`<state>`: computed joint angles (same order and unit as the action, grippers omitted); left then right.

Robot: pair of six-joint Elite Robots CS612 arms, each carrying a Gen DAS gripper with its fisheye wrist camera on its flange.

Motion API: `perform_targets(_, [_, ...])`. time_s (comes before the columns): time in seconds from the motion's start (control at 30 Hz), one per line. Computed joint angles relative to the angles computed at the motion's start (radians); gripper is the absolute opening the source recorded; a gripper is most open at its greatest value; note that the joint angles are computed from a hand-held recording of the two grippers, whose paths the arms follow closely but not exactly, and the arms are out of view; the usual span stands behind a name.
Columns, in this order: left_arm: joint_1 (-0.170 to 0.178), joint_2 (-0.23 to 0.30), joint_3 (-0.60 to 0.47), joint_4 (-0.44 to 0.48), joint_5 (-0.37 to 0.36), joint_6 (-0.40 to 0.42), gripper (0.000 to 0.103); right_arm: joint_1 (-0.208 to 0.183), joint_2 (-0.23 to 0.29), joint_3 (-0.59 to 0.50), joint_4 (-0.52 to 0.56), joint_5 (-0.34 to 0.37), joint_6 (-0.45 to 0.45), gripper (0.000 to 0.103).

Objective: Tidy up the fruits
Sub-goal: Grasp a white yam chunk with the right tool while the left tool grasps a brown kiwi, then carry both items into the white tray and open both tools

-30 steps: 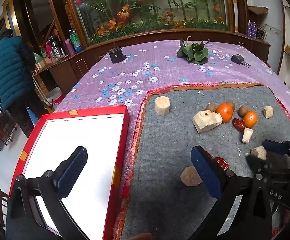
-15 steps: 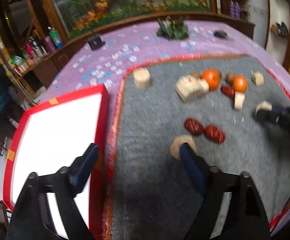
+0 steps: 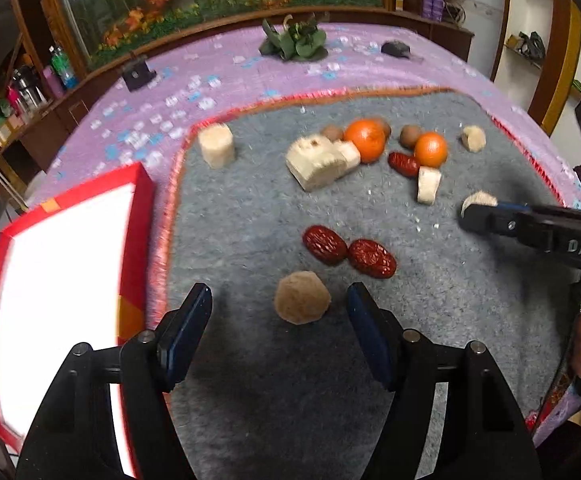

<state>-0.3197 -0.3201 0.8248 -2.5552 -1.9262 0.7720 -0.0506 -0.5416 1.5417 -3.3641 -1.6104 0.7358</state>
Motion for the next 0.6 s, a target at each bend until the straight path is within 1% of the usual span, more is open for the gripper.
perform_targets(0.03, [-0.001, 0.005, -0.01, 0.019, 0.001, 0.002, 0.06, 0.0, 0.0, 0.0, 0.0, -0.001, 0.0, 0.019])
perform_targets(0.07, [-0.002, 0.011, -0.023, 0.048, 0.0, 0.006, 0.057, 0.001, 0.0, -0.001, 0.002, -0.002, -0.001, 0.02])
perform_targets(0.1, [0.0, 0.016, -0.031, 0.056, -0.019, 0.002, 0.051, 0.002, 0.0, -0.002, 0.005, -0.005, -0.003, 0.02])
perform_targets(0.13, [0.002, 0.018, -0.039, 0.067, -0.035, 0.005, 0.04, 0.003, -0.001, -0.003, 0.011, -0.01, -0.007, 0.02])
perform_targets(0.2, [0.007, 0.024, -0.059, 0.11, -0.068, 0.017, 0.03, 0.007, -0.002, -0.007, 0.025, -0.022, -0.016, 0.019])
perform_targets(0.3, [0.013, 0.028, -0.07, 0.131, -0.099, 0.027, 0.029, 0.016, -0.004, -0.016, 0.043, -0.047, -0.04, 0.02])
perform_targets(0.4, [0.024, 0.028, -0.072, 0.125, -0.136, 0.015, 0.029, 0.023, -0.003, -0.029, 0.041, -0.046, -0.065, 0.019])
perform_targets(0.5, [0.035, 0.021, -0.067, 0.102, -0.168, 0.002, 0.029, 0.033, -0.001, -0.054, 0.046, -0.041, -0.109, 0.019])
perform_targets(0.6, [0.055, 0.014, -0.062, 0.048, -0.192, -0.043, 0.029, 0.047, 0.01, -0.099, 0.054, -0.026, -0.165, 0.019])
